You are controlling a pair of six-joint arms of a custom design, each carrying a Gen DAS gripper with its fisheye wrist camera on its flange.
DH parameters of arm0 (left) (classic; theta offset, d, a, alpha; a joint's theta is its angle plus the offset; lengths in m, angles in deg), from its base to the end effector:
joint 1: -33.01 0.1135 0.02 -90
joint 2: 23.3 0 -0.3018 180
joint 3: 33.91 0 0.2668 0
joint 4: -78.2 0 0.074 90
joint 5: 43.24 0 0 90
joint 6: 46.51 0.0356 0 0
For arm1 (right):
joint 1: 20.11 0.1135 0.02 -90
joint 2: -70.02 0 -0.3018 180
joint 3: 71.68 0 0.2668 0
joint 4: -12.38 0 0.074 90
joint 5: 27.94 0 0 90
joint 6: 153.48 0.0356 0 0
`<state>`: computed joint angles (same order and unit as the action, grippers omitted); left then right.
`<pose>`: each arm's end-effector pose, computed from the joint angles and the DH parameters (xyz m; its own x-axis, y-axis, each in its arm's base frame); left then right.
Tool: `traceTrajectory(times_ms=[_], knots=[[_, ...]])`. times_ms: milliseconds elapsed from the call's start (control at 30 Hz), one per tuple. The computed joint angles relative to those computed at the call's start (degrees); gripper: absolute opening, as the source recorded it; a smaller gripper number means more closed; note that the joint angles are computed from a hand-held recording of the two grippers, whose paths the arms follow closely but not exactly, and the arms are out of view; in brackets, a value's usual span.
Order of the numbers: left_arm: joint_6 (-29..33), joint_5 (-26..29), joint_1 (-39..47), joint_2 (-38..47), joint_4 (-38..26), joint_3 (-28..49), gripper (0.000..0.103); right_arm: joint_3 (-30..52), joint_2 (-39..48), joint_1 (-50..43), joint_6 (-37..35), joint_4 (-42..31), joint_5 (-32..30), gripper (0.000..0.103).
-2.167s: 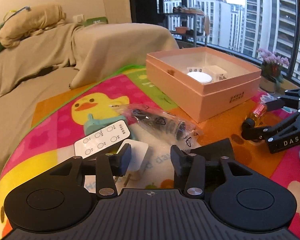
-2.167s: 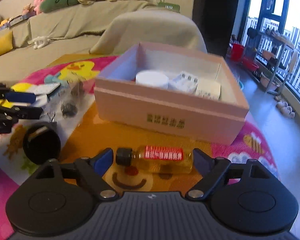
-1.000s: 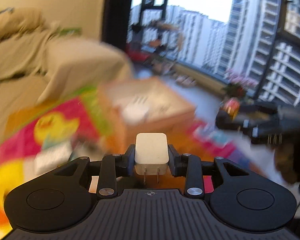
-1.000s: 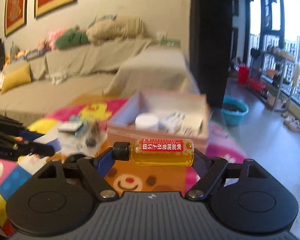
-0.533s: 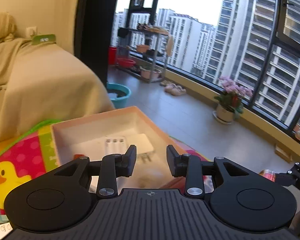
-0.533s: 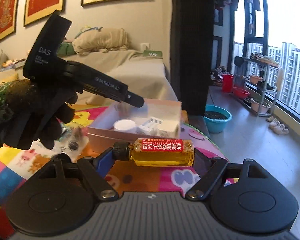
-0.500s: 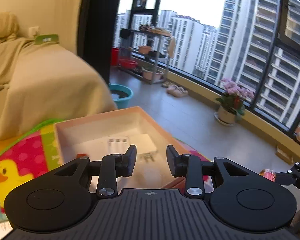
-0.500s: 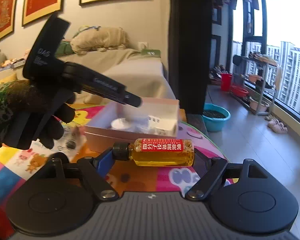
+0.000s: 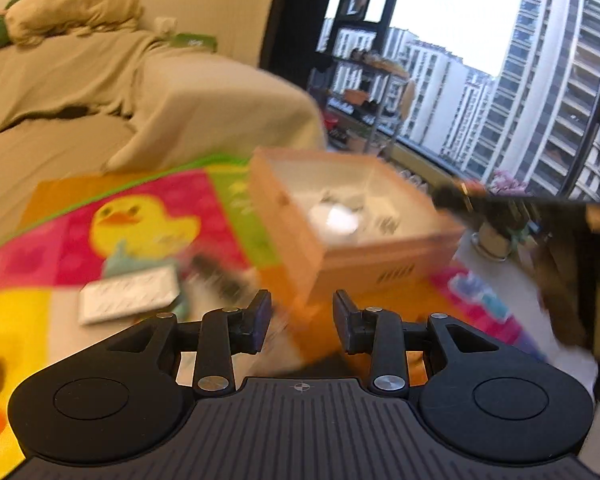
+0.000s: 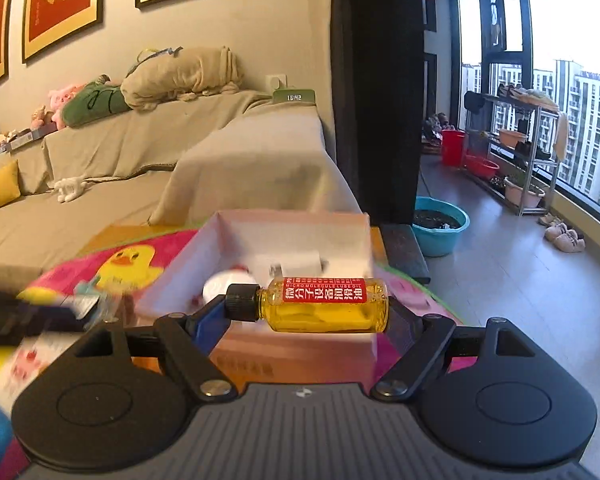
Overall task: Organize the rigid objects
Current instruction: 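Drop the plug adapter into the pink box with the left tool while the right tool drops the bottle, then grasp the black cone-shaped cup with the left tool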
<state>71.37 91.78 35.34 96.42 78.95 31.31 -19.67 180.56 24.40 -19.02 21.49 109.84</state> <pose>0.3839 -0.0096 0.0784 -0.5303 0.3092 -0.7894 0.7208 0.6547 -0.2277 0.2530 0.2117 0.0942 -0.4759 0.1922 -0.8582 0.2883 0.9560 0.0542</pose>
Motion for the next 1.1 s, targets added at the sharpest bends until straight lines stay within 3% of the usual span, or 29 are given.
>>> traceTrajectory(times_ms=[133, 333, 467, 567, 733, 833, 967, 1100], knots=[[2.5, -0.8, 4.3, 0.5, -1.7, -0.2, 0.037, 4.7, 2.7, -4.1, -0.9, -1.3, -4.3, 0.082], [9.9, 4.6, 7.5, 2.2, -10.3, 2.3, 0.037, 6.4, 5.2, -0.4, -0.7, -3.4, -4.5, 0.085], [-0.5, 3.7, 5.8, 3.0, -5.6, 3.1, 0.037, 9.4, 8.5, 3.5, -0.5, -7.9, -3.8, 0.085], [-9.5, -0.4, 3.9, 2.9, 4.9, 1.4, 0.037, 11.5, 10.9, 5.8, 1.0, -10.5, -4.0, 0.085], [-16.6, -5.2, 2.9, 6.7, 15.5, 4.8, 0.037, 14.0, 14.3, 7.5, 2.8, -12.6, -5.2, 0.085], [-22.2, -6.5, 3.4, 11.7, 11.9, 13.8, 0.037, 15.0, 16.1, 7.7, 4.2, -13.0, -6.5, 0.085], [-27.7, -6.4, 4.1, 19.9, 0.6, 27.5, 0.037, 14.9, 17.5, 7.3, 6.8, -12.3, -7.9, 0.086], [-30.9, -2.5, 4.2, 24.4, -3.5, 32.9, 0.037, 13.7, 18.1, 7.5, 9.0, -10.2, -7.0, 0.092]])
